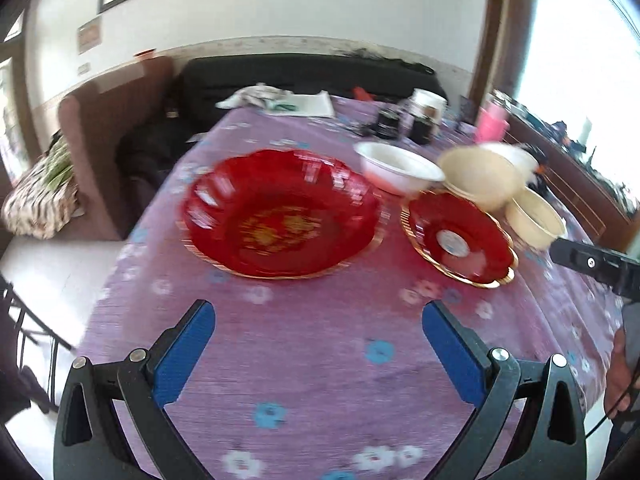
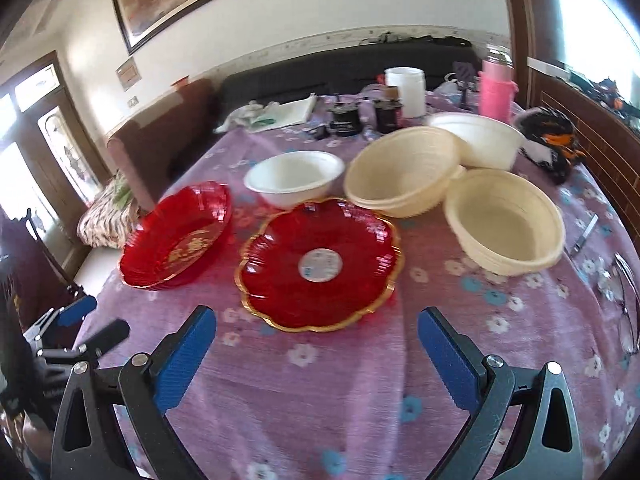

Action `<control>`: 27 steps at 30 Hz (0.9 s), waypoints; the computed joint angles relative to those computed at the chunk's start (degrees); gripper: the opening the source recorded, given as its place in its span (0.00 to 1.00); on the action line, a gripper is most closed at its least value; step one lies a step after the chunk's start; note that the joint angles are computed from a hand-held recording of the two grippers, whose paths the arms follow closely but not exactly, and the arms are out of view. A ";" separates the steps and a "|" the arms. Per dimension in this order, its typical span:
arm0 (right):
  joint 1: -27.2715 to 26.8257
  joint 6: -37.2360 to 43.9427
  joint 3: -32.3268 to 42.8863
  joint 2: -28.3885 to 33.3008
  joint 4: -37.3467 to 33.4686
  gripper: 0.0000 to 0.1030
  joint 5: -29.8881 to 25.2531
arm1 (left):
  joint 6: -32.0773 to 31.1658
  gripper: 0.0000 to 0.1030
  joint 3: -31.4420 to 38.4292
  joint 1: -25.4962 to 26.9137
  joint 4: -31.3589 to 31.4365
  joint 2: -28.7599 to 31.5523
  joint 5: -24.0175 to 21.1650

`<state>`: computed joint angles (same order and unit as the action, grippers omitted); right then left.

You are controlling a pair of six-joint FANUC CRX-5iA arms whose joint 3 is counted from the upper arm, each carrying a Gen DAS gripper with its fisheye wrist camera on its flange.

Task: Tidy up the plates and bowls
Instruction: 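Move the left tool toward the red 'THE WEDDING' plate rim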

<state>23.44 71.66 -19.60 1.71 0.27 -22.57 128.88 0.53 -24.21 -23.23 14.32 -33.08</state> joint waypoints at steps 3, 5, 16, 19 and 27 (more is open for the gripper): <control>0.66 3.03 3.29 1.28 -3.71 0.99 -2.22 | 1.76 1.00 -1.16 1.18 -1.10 -1.49 -0.47; 0.19 8.68 6.82 2.63 -9.81 1.00 -4.96 | 2.53 1.00 -1.70 1.75 -1.43 -2.10 -0.75; 1.69 10.79 13.05 6.86 -13.38 0.90 -9.47 | 3.08 1.00 -3.87 4.44 0.12 -3.41 0.32; 4.29 0.53 8.33 5.56 -2.24 0.90 -3.95 | 3.36 1.00 -3.80 4.67 0.25 -3.28 0.12; -1.37 15.86 16.35 8.34 -25.89 0.90 -13.06 | 3.28 1.00 -4.27 5.48 0.85 -3.38 0.24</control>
